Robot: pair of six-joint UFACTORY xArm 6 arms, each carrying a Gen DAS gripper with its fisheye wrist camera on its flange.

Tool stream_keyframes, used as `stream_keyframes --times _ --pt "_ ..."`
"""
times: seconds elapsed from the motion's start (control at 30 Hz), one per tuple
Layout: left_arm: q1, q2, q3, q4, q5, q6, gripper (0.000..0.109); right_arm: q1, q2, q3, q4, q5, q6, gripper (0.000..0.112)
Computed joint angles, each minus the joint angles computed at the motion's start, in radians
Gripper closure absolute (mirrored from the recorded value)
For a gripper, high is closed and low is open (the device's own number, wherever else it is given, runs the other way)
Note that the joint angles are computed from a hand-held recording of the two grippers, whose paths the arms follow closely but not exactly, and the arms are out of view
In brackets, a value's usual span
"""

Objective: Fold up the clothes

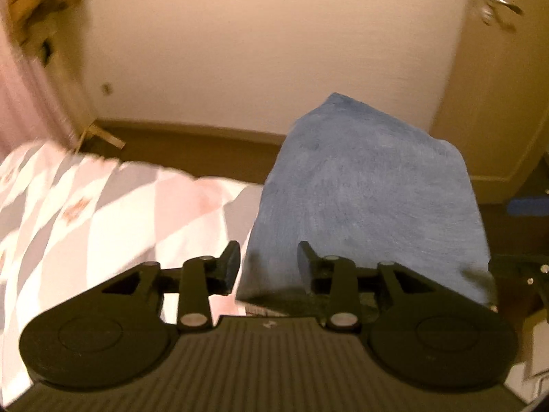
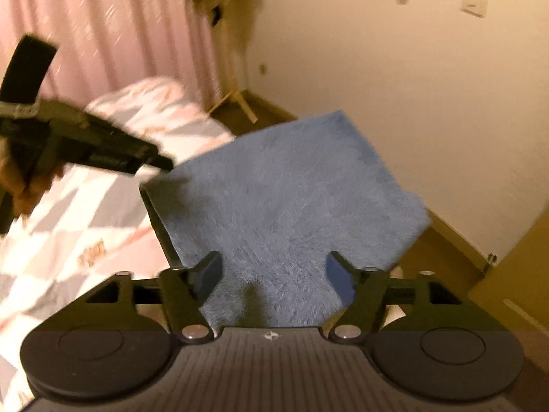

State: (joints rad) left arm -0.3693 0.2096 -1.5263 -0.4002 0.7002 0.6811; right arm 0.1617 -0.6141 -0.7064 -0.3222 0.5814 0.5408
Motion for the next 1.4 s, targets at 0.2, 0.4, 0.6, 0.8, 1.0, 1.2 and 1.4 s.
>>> stream_keyframes --times 0.2,0.4,0.6,0.8,1.0,1.2,1.4 --pt "0.003 -0.220 0.181 0.075 0.010 -0.145 0.065 0.084 -0.124 0.016 -0.106 0.118 0.230 0.027" --pt "0.021 -0.432 0.323 0.144 0.068 -0.275 0.058 0.244 -0.224 0.009 -0.220 0.277 0.447 0.021" --pt "0.052 -0.625 0.423 0.195 0.183 -0.364 0.057 0.485 -0.287 -0.042 -0.346 0.516 0.661 0.015" --pt "0.079 -0.797 0.513 0.173 0.248 -0.321 0.048 0.765 -0.303 -0.100 -0.458 0.771 0.870 0.013" --pt "0.090 -0.920 0.570 0.160 0.281 -0.293 0.036 0.974 -0.246 -0.197 -0.492 1.014 1.015 0.011" --pt "0.085 -1.040 0.639 0.206 0.273 -0.310 0.007 1.055 -0.157 -0.318 -0.440 1.175 1.082 0.011" --pt "0.089 -1.128 0.693 0.218 0.278 -0.295 0.006 1.133 -0.090 -0.399 -0.421 1.263 1.147 0.011"
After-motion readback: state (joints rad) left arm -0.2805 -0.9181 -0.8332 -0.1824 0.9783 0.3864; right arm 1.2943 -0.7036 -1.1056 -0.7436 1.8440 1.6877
